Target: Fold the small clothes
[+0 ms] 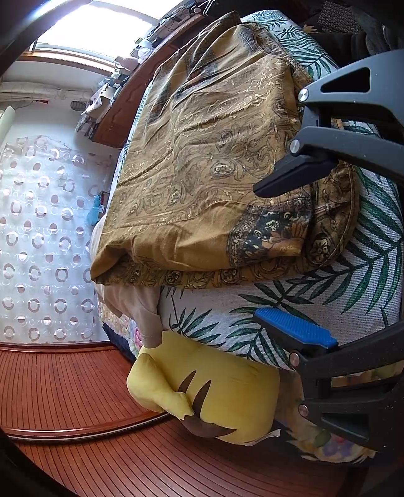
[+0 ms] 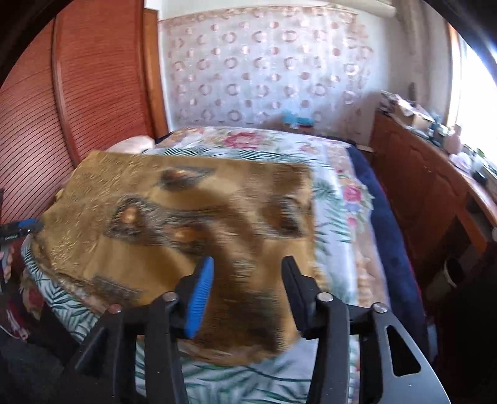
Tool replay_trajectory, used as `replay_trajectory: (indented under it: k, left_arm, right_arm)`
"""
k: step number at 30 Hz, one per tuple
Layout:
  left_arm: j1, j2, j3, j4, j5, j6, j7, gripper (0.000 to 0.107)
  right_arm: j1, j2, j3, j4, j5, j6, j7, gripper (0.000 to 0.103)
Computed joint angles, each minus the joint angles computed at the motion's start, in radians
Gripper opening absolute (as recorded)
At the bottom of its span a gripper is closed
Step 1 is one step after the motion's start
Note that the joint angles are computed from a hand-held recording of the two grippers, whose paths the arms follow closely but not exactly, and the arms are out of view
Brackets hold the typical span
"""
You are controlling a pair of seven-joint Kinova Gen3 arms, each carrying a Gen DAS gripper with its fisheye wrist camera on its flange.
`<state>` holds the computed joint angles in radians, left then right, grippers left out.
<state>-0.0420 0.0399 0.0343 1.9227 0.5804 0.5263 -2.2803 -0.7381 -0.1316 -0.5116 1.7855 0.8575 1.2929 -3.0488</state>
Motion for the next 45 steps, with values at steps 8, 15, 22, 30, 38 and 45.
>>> replay_trajectory:
  k: [8,15,22,30,38,45]
  left_arm:
    - [-0.006,0.006,-0.001,0.005,0.007,0.006,-0.01,0.074]
    - [-0.014,0.004,-0.001,0.017,0.043,0.011,-0.041,0.074]
    - [-0.035,0.002,-0.017,0.028,0.142,0.034,-0.093,0.054]
    - [-0.039,0.014,-0.013,0.025,0.142,0.032,-0.075,0.043]
    - [-0.046,0.02,-0.008,0.018,0.151,0.05,-0.089,0.034]
    - [-0.059,0.013,-0.003,0.013,0.219,0.09,-0.172,0.005]
  right_arm:
    - [-0.041,0.125,0.078,-0.046,-0.02,-0.137,0.058,0.051]
    - [-0.089,0.213,0.156,-0.098,-0.036,-0.145,0.112,0.051]
    - [-0.155,0.26,0.202,-0.126,-0.006,-0.094,0.07,0.052]
    - [-0.209,0.261,0.21,-0.086,0.041,-0.072,-0.032,0.069]
    - [-0.211,0.256,0.193,-0.067,0.054,-0.049,-0.092,0.085]
    - [-0.214,0.249,0.191,-0.061,0.052,-0.049,-0.095,0.087]
